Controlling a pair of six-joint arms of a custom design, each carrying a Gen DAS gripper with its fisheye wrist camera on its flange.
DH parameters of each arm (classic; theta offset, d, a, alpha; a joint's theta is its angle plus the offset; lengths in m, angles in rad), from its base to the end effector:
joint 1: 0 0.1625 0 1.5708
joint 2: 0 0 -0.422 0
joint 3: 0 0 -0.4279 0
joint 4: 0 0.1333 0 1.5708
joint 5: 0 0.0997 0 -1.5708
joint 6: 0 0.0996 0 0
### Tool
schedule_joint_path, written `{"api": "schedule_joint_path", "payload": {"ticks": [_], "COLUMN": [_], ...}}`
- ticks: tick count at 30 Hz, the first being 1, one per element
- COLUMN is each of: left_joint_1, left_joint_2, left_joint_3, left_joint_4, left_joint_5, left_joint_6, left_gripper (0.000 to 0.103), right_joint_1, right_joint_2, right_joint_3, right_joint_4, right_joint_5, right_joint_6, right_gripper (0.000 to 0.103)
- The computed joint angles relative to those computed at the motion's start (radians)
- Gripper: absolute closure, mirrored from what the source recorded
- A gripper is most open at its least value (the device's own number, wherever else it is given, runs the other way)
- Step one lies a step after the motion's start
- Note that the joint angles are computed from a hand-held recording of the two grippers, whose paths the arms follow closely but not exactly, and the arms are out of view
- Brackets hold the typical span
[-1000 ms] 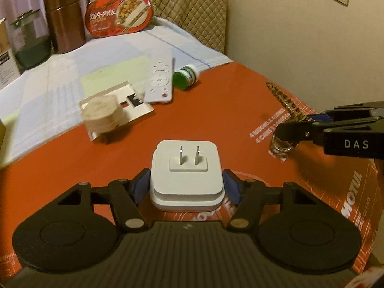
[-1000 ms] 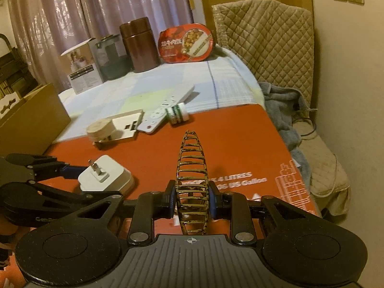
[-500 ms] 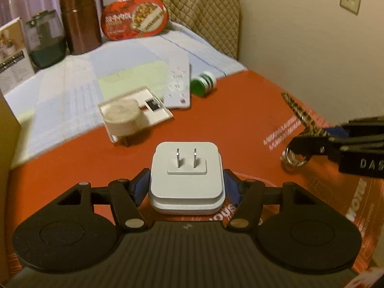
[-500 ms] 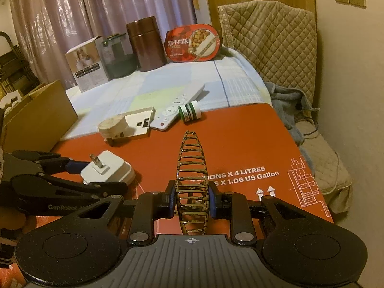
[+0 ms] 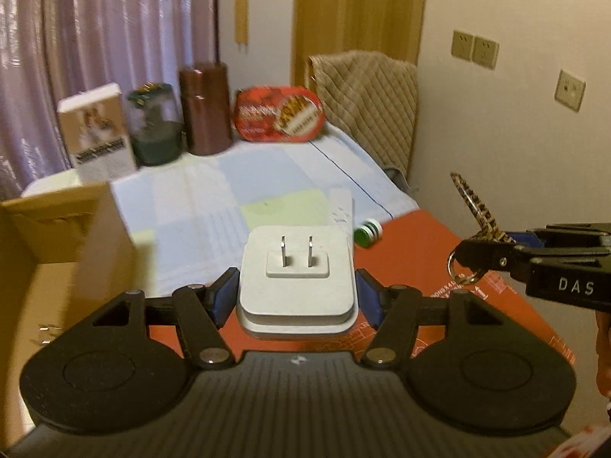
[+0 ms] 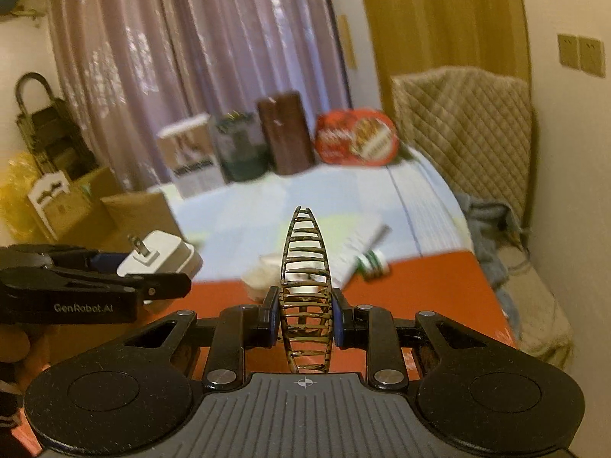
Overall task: Organize rigid objects
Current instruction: 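Carry the spiral holder and white adapter over the cardboard box with both tools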
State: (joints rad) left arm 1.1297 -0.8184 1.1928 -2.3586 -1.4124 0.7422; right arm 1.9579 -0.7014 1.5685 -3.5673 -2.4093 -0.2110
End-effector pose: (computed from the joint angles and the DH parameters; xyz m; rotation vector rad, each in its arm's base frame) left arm -0.2143 -0.8028 0.2641 1.5621 2.4105 -0.5612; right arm 0.3199 -0.6277 0.1703 0.0508 -2.1281 1.3731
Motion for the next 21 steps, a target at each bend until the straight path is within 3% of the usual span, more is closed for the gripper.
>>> {"api": "schedule_joint_path", "payload": {"ticks": [11, 21], "left_joint_1": [0.025, 0.079], "left_joint_2": [-0.070, -0.043], "left_joint_3": [-0.068, -0.226], "left_joint_4": [0.028, 0.096], "left_joint_5": [0.022, 0.059], "left_joint_6": [0.005, 0.032], "left_gripper": [0.043, 0.043], "right_joint_1": [0.087, 0.103], "right_joint_2": [0.112, 0.262], "right_joint_3": [-0.225, -0.455], "right_joint_4": [0.135, 0.274], "right_joint_5": [0.035, 0.142], "right_joint_6": [-0.054, -0.027], "right_gripper": [0.080, 0.080]}}
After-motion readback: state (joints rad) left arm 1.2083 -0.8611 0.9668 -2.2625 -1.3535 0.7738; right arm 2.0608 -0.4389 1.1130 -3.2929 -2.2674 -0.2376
